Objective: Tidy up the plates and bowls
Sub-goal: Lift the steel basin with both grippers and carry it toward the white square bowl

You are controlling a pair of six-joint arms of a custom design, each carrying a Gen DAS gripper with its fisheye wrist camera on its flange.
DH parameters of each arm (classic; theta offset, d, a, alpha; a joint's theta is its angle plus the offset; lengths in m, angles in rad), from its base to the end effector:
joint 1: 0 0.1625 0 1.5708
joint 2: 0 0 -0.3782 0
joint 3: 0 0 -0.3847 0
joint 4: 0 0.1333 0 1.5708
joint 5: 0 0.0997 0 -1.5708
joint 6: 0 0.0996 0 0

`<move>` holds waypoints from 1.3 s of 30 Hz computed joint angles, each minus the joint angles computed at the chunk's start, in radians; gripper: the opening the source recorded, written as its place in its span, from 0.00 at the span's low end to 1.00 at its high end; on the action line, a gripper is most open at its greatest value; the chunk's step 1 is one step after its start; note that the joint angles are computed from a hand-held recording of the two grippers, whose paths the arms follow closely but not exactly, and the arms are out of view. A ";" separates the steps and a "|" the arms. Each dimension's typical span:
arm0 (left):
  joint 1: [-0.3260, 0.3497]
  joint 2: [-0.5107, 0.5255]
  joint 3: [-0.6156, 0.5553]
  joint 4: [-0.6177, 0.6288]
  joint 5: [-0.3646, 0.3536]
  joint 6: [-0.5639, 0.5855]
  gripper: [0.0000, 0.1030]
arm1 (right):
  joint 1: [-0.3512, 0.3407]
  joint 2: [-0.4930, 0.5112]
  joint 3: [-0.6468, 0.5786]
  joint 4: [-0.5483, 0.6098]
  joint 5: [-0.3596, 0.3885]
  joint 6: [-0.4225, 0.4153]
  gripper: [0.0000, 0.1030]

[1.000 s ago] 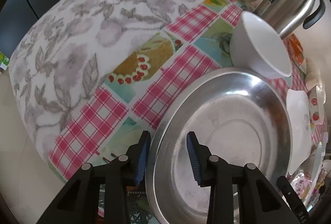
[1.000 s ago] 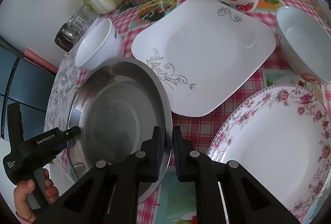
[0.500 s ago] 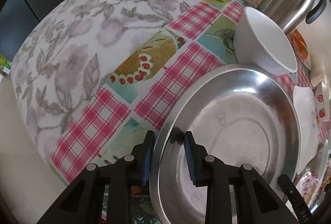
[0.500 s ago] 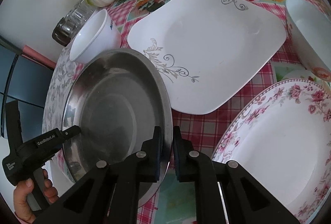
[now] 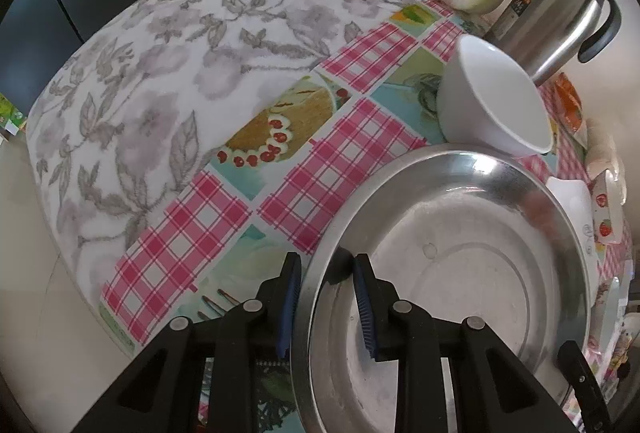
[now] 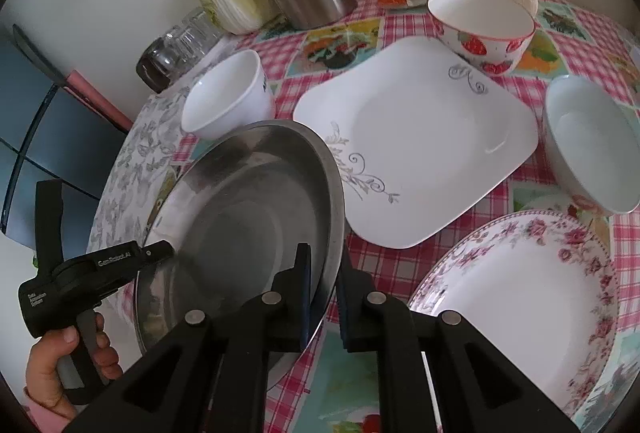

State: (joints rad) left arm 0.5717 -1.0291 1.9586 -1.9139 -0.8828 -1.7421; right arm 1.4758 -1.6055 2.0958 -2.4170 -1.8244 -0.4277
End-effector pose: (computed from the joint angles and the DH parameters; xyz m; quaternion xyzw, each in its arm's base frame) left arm -0.2852 -0.4172 0.0590 -0.2363 0.8751 -0.2623 0.3309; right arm 0.0648 -0.4615 0.3037 0.1396 -0.9665 0.1375 0.1656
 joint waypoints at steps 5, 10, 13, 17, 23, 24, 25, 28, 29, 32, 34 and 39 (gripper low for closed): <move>-0.033 -0.002 -0.016 0.028 0.026 -0.018 0.28 | 0.001 -0.030 -0.006 0.018 0.033 -0.018 0.12; -0.060 0.022 -0.042 0.004 0.048 0.018 0.28 | -0.017 -0.063 -0.018 0.031 0.078 -0.031 0.12; -0.073 0.048 -0.076 0.005 0.053 0.049 0.28 | -0.035 -0.077 -0.032 0.039 0.091 -0.042 0.12; -0.065 0.095 -0.122 -0.031 0.061 0.108 0.28 | -0.065 -0.096 -0.049 0.053 0.124 -0.043 0.12; -0.067 0.187 -0.263 0.048 0.084 0.174 0.28 | -0.114 -0.118 -0.078 0.059 0.171 -0.034 0.12; -0.064 0.199 -0.280 0.055 0.088 0.184 0.28 | -0.118 -0.118 -0.082 0.059 0.175 -0.030 0.12; -0.061 0.212 -0.299 0.060 0.091 0.196 0.28 | -0.126 -0.117 -0.090 0.059 0.182 -0.026 0.12; -0.048 0.251 -0.353 0.066 0.089 0.230 0.28 | -0.141 -0.110 -0.106 0.049 0.187 -0.022 0.13; -0.041 0.267 -0.374 0.068 0.086 0.243 0.28 | -0.145 -0.106 -0.112 0.045 0.189 -0.020 0.13; -0.026 0.298 -0.410 0.061 0.078 0.269 0.28 | -0.158 -0.091 -0.132 0.038 0.190 -0.016 0.13; -0.015 0.318 -0.430 0.054 0.075 0.286 0.28 | -0.166 -0.076 -0.144 0.027 0.189 -0.015 0.13; 0.014 0.366 -0.489 0.083 0.074 0.304 0.28 | -0.174 -0.025 -0.178 0.015 0.163 -0.004 0.13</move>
State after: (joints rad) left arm 0.5859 -0.6633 1.4698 -1.8312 -0.8089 -1.4381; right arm 1.3020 -1.6306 1.9179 -2.4016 -1.6611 -0.4312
